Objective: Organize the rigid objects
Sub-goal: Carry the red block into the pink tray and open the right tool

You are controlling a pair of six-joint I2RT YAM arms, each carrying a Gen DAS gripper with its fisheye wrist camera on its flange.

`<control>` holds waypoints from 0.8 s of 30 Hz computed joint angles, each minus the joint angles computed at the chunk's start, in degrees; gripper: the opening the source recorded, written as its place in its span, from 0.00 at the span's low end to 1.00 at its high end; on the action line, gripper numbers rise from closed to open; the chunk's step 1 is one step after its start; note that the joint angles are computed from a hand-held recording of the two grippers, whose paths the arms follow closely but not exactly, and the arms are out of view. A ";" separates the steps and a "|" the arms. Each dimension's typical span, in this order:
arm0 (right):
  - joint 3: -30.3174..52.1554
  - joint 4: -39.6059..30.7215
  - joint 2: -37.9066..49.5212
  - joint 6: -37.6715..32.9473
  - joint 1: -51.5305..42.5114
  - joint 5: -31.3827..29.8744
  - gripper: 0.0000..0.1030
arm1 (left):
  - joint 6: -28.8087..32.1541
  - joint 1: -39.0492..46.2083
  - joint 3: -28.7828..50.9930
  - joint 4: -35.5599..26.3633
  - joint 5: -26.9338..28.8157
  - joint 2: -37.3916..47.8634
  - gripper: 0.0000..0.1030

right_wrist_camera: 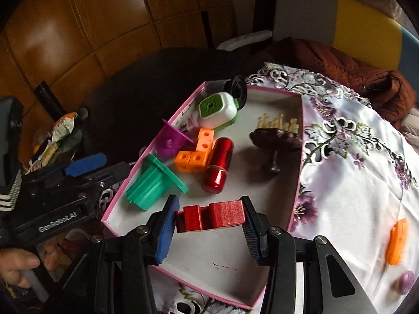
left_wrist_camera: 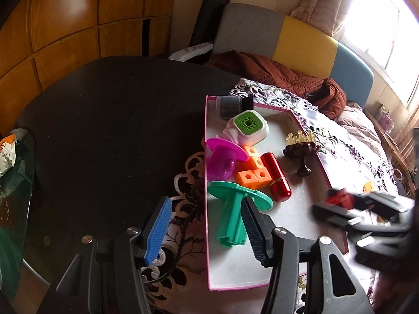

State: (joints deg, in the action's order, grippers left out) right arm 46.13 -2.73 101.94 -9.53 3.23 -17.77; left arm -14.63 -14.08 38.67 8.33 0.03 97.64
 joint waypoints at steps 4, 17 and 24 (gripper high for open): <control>3.23 1.28 6.10 2.94 2.76 1.80 0.47 | 0.08 0.60 -0.20 0.23 0.11 0.18 0.54; -0.24 1.15 0.99 3.09 -0.06 -3.84 0.66 | 0.32 0.51 -0.10 0.48 -0.37 0.72 0.54; -4.07 1.05 -6.00 0.48 -6.25 -3.11 0.72 | 0.43 -0.60 -0.24 0.37 -1.34 0.03 0.54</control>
State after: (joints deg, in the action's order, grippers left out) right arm 42.06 -1.68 95.94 -9.05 -3.03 -20.87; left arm -14.20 -14.68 38.43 8.69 -1.31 97.67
